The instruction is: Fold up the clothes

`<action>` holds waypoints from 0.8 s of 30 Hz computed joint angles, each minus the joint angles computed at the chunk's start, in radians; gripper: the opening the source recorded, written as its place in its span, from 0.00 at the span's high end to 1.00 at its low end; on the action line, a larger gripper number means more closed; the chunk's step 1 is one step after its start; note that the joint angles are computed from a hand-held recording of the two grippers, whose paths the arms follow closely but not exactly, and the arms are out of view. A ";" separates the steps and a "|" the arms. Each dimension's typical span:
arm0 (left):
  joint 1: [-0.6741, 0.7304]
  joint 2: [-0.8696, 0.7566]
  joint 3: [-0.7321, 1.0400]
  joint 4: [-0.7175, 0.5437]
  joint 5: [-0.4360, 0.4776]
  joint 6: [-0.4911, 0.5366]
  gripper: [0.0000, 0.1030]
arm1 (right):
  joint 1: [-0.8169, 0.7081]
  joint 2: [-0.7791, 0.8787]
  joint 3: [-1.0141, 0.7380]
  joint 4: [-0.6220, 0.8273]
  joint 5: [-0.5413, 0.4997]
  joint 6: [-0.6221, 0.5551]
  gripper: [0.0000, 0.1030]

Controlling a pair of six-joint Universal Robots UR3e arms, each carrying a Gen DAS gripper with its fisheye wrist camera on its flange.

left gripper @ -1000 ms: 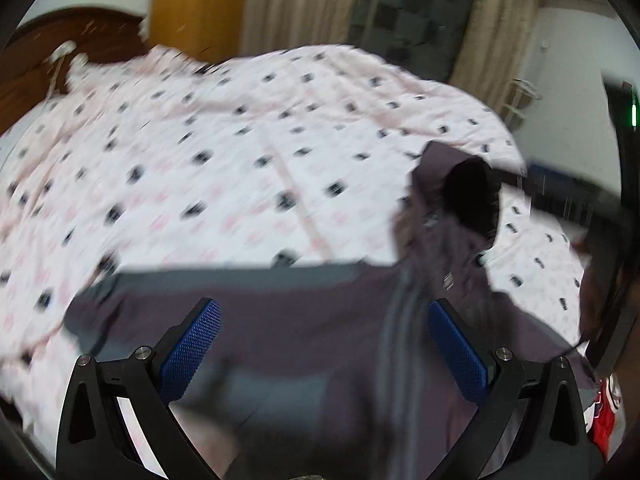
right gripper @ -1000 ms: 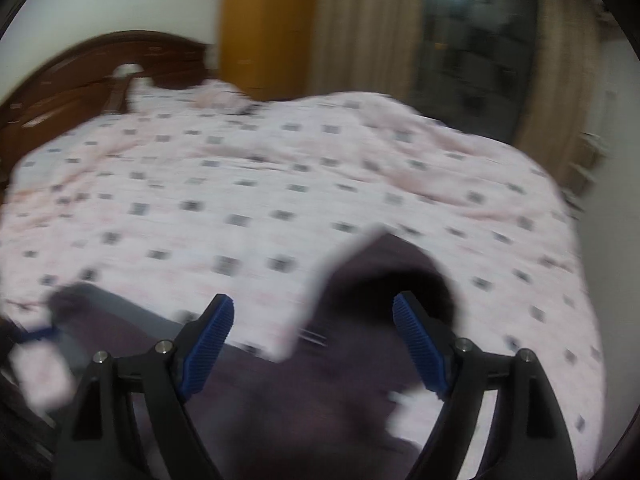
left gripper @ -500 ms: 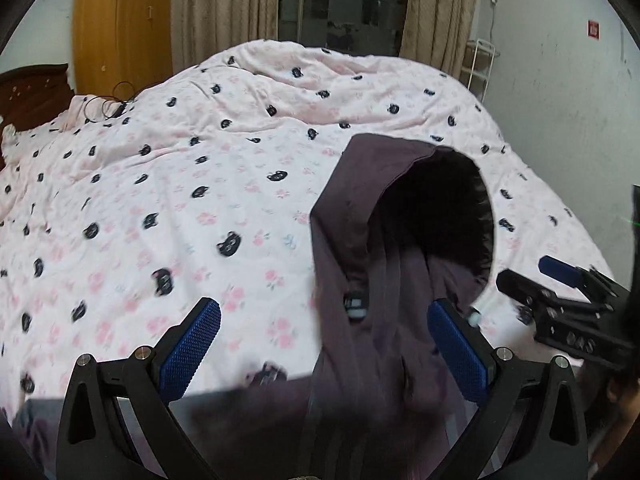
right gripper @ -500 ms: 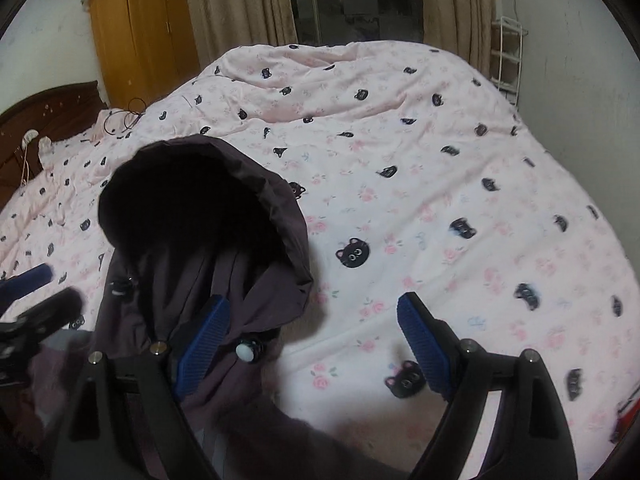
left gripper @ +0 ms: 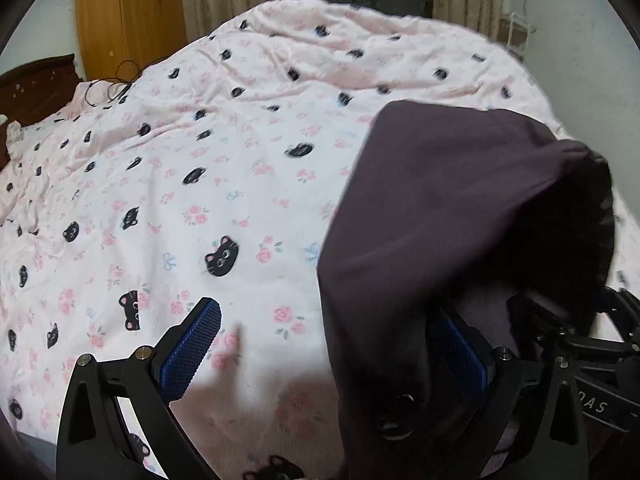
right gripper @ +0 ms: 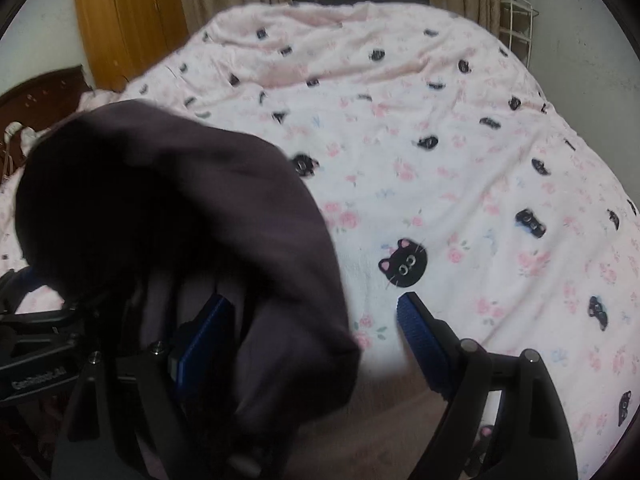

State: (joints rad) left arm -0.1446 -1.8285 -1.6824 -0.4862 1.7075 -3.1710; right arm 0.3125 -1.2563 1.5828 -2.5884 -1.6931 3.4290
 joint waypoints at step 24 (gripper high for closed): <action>-0.003 -0.024 -0.081 0.235 0.366 0.003 0.00 | 0.200 0.071 -0.029 -0.043 -0.781 0.131 0.08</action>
State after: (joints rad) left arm -0.1474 -1.8525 -1.7631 -0.2508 2.0736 -3.1680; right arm 0.5125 -1.1848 1.5534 -2.6312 -2.4736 3.5602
